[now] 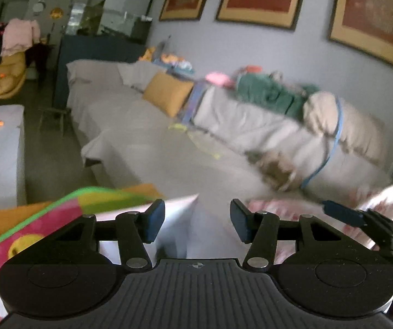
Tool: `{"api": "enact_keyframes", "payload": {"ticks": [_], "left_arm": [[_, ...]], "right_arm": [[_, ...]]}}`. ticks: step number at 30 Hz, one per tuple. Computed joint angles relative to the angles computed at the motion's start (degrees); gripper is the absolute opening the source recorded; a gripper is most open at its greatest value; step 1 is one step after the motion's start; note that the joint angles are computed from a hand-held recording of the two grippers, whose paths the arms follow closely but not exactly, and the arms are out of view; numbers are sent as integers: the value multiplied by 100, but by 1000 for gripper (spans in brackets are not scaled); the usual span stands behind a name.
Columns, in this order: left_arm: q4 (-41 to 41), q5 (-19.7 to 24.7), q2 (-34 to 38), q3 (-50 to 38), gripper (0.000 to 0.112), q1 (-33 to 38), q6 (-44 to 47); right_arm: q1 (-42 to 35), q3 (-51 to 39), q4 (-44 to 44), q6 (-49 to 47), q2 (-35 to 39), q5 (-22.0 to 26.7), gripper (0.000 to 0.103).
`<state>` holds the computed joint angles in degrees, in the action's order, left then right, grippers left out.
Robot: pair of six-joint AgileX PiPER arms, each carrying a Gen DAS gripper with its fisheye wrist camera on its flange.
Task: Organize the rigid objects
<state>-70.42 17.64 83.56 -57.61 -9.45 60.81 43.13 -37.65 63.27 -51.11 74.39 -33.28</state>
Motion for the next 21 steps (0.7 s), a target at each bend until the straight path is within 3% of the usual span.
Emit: {"api": "enact_keyframes", "payload": {"ticks": [3,7,11,14,16,18,21], "left_arm": [[-558,154,-46,423,57,382,761],[-1043,-178,-592,1205,57,1169,1565],[-2391,-457,-782,1743,57,2292,2933],[-1556,-8,-472,1776,57,3164,2150],[-1255,372,-225,1766,57,3510,1847],[-1529,503,-47,1820,57,3614,2186],[-2136,403,128,1855,57,3448,2967]], "right_arm": [[122,411,-84,558,272,-241,79],[33,725,-758,1357,532,137,79],[152,953,-1496,2119,715,401,79],[263,1019,-2032,2582,881,528,79],[466,1015,-1805,2354,942,512,79],[644,882,-1404,1954,1088,486,79],[929,857,-828,1453,1153,385,79]]}}
